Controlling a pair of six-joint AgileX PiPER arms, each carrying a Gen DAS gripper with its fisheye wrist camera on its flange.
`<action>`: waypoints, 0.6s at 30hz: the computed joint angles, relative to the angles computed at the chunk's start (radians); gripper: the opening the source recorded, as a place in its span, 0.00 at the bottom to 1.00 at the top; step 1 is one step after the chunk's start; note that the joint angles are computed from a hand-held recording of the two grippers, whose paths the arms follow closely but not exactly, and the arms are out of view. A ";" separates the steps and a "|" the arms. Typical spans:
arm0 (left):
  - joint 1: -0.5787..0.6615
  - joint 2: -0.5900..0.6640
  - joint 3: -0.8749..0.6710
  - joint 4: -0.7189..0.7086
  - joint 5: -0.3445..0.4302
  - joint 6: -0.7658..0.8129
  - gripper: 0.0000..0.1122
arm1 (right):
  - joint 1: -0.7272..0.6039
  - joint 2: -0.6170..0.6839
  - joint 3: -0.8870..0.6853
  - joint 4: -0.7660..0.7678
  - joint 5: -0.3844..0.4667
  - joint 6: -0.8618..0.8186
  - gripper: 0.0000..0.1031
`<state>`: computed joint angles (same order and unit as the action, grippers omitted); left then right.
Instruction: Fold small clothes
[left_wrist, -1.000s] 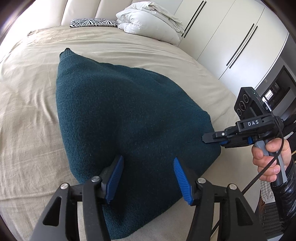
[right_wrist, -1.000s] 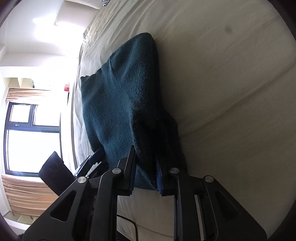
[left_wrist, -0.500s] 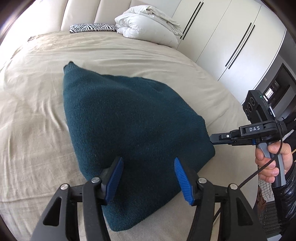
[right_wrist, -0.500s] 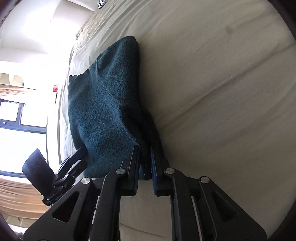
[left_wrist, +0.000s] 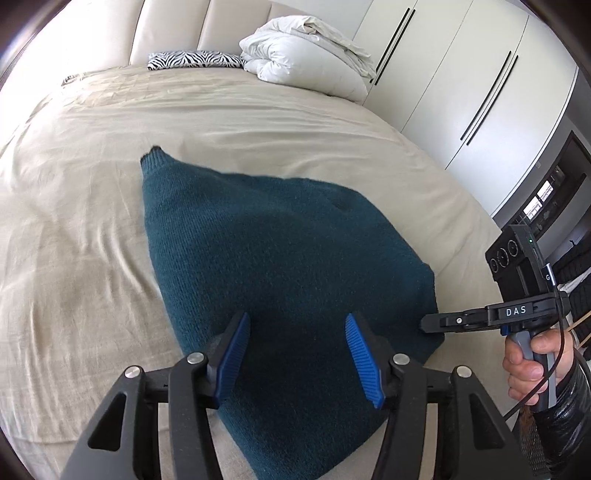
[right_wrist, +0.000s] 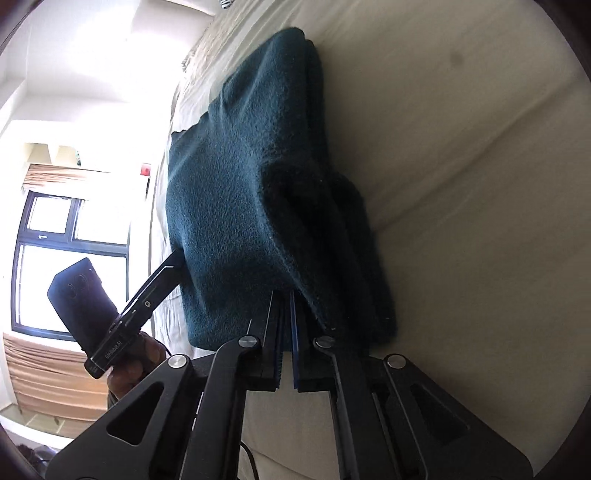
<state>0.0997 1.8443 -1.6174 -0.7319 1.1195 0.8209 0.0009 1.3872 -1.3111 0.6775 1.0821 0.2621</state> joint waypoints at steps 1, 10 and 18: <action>-0.007 0.010 -0.031 0.003 -0.009 -0.012 0.52 | 0.001 -0.001 -0.038 -0.023 0.005 0.026 0.06; -0.095 0.308 -0.457 0.203 0.032 -0.262 0.52 | -0.004 0.347 -0.517 -0.034 0.068 0.064 0.06; -0.072 0.319 -0.403 0.150 -0.018 -0.206 0.53 | -0.132 0.334 -0.456 0.055 0.070 -0.043 0.06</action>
